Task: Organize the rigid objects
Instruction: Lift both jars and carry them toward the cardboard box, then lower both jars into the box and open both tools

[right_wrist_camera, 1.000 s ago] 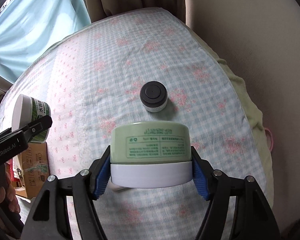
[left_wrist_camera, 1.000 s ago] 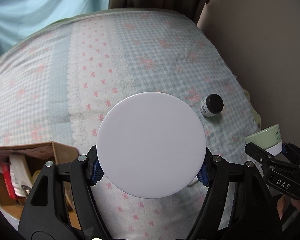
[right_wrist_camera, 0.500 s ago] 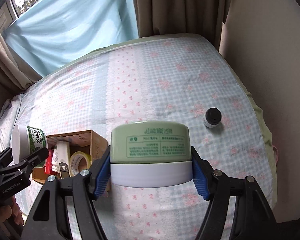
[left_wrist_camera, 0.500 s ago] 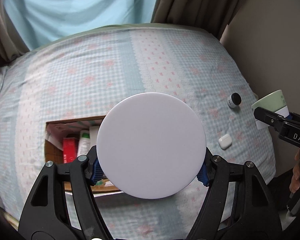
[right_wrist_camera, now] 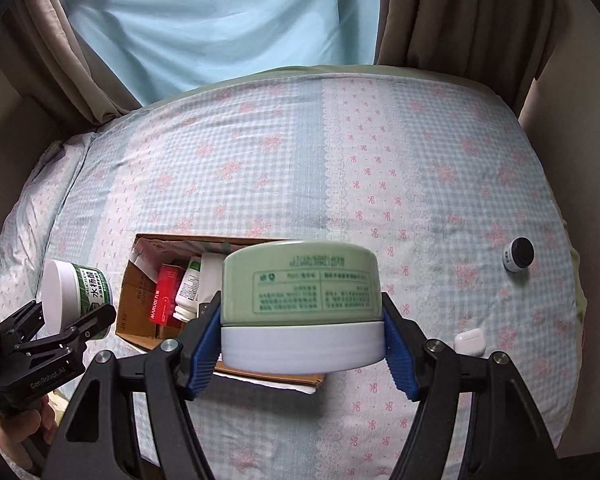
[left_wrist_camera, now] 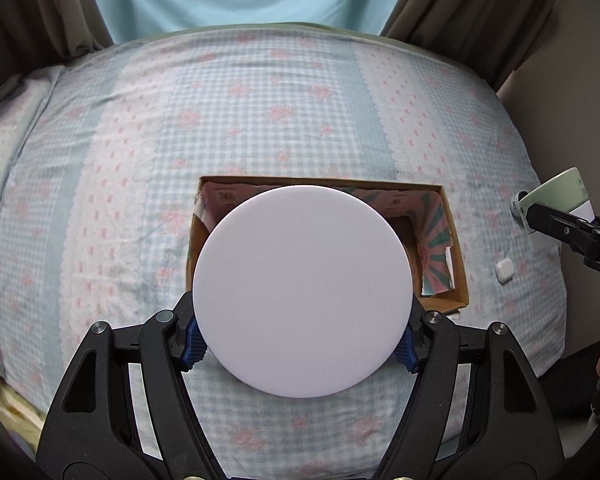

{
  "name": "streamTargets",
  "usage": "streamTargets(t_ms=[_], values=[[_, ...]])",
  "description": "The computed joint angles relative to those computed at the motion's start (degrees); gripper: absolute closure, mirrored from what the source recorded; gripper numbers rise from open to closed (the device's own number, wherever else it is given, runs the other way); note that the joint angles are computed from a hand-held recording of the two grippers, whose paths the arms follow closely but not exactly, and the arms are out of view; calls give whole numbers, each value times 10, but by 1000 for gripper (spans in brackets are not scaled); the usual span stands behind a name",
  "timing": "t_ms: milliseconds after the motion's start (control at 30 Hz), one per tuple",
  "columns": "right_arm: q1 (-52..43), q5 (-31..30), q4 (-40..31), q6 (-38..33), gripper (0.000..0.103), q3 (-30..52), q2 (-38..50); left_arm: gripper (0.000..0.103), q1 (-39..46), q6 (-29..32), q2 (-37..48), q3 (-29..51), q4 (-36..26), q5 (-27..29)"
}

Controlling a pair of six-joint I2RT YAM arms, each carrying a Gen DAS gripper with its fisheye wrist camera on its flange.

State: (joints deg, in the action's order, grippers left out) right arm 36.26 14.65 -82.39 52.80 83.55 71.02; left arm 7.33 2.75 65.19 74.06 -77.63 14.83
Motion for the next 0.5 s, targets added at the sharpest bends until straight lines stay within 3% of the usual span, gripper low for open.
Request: streamTargets(t_ms=[233,500], values=[[8,-70,78,23,37,-43,70,35,87,116,46,-100,81,14],[-21,-130,175,8,37,-115,146,35,100,146,65,-204,176,12]])
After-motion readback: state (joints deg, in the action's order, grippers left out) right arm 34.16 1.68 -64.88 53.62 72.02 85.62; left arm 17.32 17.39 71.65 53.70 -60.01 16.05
